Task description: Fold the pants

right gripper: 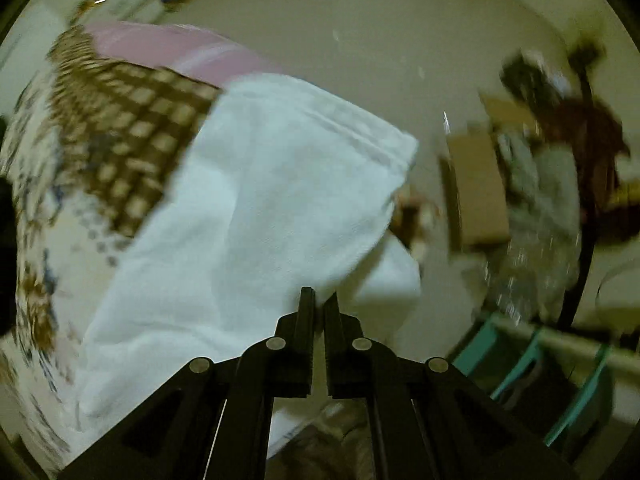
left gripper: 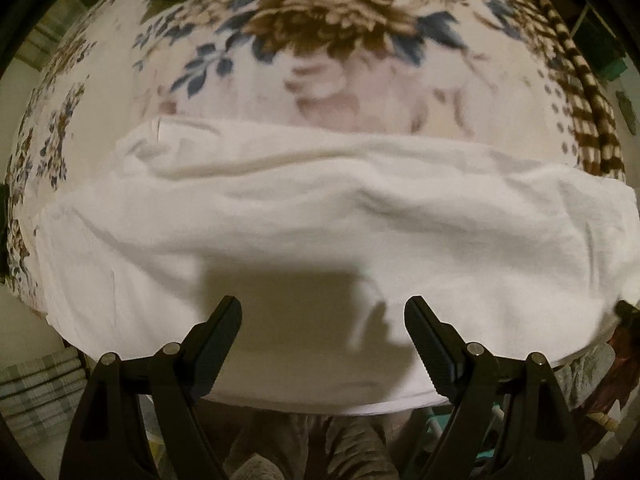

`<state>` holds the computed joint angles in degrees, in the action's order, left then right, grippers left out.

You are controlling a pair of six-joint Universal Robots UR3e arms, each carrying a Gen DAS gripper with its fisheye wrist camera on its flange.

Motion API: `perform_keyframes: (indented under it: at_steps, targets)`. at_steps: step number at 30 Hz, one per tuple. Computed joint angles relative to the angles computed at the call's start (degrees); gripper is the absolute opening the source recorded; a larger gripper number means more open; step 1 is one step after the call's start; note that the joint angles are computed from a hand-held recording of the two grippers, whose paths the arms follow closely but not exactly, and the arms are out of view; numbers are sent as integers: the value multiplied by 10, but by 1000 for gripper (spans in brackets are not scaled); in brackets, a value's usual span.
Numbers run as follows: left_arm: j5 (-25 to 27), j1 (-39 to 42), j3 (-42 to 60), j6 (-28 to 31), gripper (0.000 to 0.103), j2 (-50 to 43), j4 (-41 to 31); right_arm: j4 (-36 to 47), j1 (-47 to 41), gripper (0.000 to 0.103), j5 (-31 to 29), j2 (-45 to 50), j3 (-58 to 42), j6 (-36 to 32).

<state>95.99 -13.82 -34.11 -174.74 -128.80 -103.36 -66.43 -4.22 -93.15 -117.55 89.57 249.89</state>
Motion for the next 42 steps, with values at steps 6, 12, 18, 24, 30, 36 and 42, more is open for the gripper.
perform_keyframes:
  at_steps: [6,12,18,24,30,36,42]
  targets:
    - [-10,37,-105,-7,83,70,30,-16,-117,50,105,-113,92,-88]
    - [-17,119,-223,1,83,152,45,-182,38,53,176,-27,87,33]
    - [-9,204,-316,7,83,186,89,-356,164,53,195,86,134,166]
    - [-27,255,-300,7,83,153,92,-390,230,10,123,142,123,268]
    - [-46,287,-303,42,83,159,90,-230,292,4,49,224,-101,238]
    - [-68,309,-339,74,83,181,95,-158,285,4,67,198,-126,221]
    - [-78,305,-384,87,5,171,175,-252,236,6,112,167,12,173]
